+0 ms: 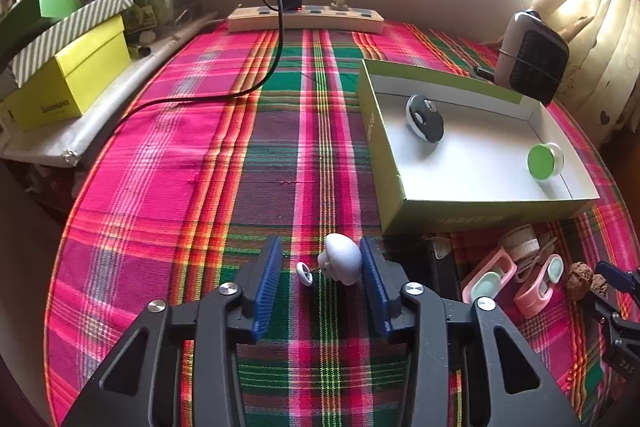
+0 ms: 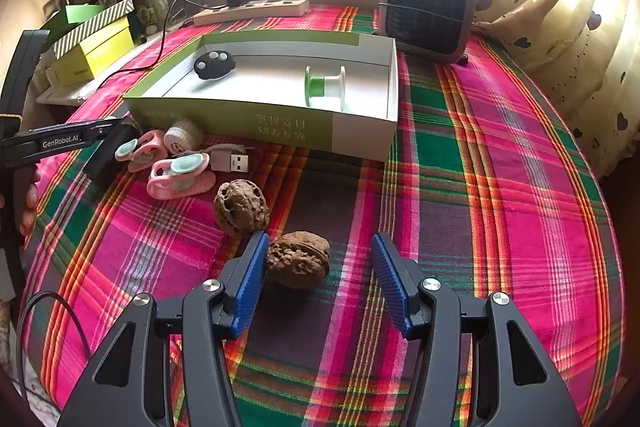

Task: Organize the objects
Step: 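Grasp the white mushroom knob with the left tool while the right tool grasps a walnut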

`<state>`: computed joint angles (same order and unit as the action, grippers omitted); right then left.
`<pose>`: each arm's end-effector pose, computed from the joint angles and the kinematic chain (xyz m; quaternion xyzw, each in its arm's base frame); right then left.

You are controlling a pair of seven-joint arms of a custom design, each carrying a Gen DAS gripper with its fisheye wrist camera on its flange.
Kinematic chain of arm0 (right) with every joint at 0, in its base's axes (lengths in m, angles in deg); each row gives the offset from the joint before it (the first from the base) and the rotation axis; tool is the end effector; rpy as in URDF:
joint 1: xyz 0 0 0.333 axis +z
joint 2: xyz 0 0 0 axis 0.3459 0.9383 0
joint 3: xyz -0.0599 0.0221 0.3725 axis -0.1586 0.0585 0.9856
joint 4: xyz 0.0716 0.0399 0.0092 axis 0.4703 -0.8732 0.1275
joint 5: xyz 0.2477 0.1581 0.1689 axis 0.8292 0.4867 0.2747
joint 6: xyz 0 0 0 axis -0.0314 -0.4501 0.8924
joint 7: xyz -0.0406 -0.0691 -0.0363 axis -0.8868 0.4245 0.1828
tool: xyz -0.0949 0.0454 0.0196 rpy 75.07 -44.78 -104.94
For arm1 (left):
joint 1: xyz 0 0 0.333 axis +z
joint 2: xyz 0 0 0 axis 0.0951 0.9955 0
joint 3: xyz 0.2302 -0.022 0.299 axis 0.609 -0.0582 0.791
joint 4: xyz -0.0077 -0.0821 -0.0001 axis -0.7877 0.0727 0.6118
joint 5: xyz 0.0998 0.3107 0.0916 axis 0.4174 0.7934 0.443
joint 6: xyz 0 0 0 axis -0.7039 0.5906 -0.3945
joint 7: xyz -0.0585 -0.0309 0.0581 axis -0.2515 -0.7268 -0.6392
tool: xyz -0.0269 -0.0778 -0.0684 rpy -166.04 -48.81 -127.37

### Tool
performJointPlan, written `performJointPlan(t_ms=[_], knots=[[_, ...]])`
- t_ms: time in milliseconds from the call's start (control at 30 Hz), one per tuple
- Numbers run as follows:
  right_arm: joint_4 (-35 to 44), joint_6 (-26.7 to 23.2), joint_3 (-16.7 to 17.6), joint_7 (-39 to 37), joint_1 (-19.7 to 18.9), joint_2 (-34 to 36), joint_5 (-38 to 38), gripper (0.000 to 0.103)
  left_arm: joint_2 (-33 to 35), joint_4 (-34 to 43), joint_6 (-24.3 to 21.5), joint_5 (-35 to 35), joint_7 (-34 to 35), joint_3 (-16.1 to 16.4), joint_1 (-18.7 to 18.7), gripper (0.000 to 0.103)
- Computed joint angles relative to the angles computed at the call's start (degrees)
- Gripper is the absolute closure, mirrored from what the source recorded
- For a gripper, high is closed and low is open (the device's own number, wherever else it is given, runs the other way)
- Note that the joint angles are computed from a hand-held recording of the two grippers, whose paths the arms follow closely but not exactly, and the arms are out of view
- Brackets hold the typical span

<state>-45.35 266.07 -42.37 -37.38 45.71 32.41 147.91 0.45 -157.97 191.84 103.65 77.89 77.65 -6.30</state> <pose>0.4928 0.1549 0.3603 -0.6260 0.7059 -0.2453 0.2228 0.6318 -0.2953 0.3508 -0.5315 0.7820 -0.2878 0.1522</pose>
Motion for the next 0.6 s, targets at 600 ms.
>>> performJointPlan(t_ms=[600], knots=[[-1.29,-0.66,-1.71,3.17,1.59,-0.36,-3.40,0.071,-0.24,-0.28,0.34,0.57,-0.42,0.89,-0.76,0.074]])
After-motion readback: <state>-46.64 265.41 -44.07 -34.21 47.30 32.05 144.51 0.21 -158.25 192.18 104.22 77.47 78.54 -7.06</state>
